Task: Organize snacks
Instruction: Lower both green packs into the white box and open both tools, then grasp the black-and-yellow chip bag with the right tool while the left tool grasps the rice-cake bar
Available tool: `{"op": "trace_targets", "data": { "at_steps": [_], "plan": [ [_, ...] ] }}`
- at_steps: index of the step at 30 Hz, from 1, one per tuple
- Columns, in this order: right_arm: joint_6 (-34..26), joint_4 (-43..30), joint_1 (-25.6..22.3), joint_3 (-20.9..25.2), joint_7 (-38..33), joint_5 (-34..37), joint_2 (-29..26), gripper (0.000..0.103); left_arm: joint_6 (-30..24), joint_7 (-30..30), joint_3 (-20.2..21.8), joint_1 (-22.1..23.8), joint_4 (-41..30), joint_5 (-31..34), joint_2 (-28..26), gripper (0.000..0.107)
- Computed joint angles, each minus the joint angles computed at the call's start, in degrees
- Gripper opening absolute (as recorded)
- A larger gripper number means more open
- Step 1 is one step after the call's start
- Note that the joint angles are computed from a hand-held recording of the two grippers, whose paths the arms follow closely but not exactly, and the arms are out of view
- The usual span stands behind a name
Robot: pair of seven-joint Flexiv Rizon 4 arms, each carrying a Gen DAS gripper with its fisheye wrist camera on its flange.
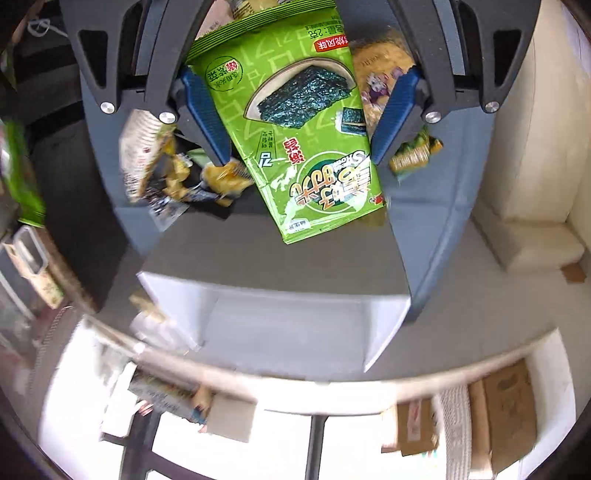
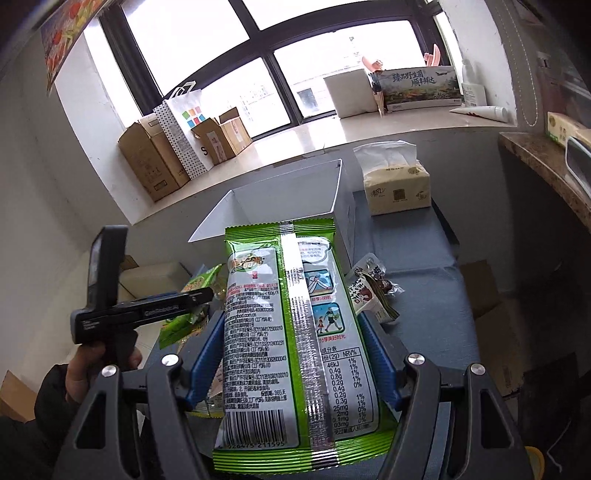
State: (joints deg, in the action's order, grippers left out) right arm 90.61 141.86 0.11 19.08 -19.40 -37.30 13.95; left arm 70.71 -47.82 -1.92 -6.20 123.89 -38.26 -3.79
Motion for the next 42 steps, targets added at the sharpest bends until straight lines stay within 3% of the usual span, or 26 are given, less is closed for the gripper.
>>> {"op": "trace_targets", "data": {
  "at_steps": [5,8,11,14,17,19,26,28,29,31,35,39,42],
  "plan": [
    [0.1,-5.1,-4.0,0.9,4.3,-9.9,-5.1,0.075,-1.1,12.7,0.7,-0.6,-1.3,-9.5,4.2,0.082],
    [0.6,-9.9,-5.5,-0.7,9.9,-19.7,-9.1,0.075,-2.9,14.1,1.1,0.1,-6.6,-8.8,2.5,0.082],
    [-0.8,-16.1,-3.1,-3.6,10.6,-22.3,-14.0,0.075,-6.4,13.4,0.5,1.9,-14.1,-7.8,-1.6,0.082],
    [-7.7,-23.4,0.7,-4.2,1.7,-14.6,-19.3,0.075,-9.9,10.6,-0.4,3.6,-22.2,-3.0,-7.2,0.083],
    [-12.8,-29.9,3.8,-6.4,-1.4,-11.7,-24.5,0.075,-12.0,8.2,-1.5,4.5,-29.5,2.9,-13.4,0.083],
    [-16.5,-34.4,4.7,-5.6,-7.6,-4.4,-28.2,0.075,-13.5,7.5,-2.4,5.1,-33.6,5.8,-16.9,0.083],
    [-22.7,-43.1,8.9,-8.8,-15.0,4.0,-36.4,0.077,-17.1,4.7,-3.9,5.7,-41.8,11.6,-25.1,0.084],
    [-22.8,-43.7,10.0,-10.1,-16.0,5.4,-37.1,0.083,-16.8,3.9,-4.0,5.6,-42.9,12.8,-26.3,0.086],
    [-23.0,-43.8,10.7,-10.9,-16.4,5.8,-37.2,0.093,-16.8,3.8,-4.2,5.8,-43.2,12.9,-26.8,0.089],
    [-23.1,-43.4,11.7,-12.2,-18.2,6.6,-36.8,0.094,-17.4,4.0,-5.2,6.4,-43.7,12.3,-27.4,0.103],
    [-21.9,-40.4,14.8,-16.5,-18.7,5.0,-33.8,0.094,-16.1,4.7,-5.9,7.2,-42.7,11.0,-27.1,0.103],
    [-20.1,-37.1,15.2,-17.7,-18.1,5.7,-30.5,0.094,-14.0,4.7,-6.2,7.7,-40.6,9.4,-25.6,0.103],
    [-13.7,-31.4,15.2,-19.7,-13.2,1.5,-26.6,0.094,-11.5,8.0,-8.5,9.5,-35.9,4.3,-22.6,0.103]
  ]
}}
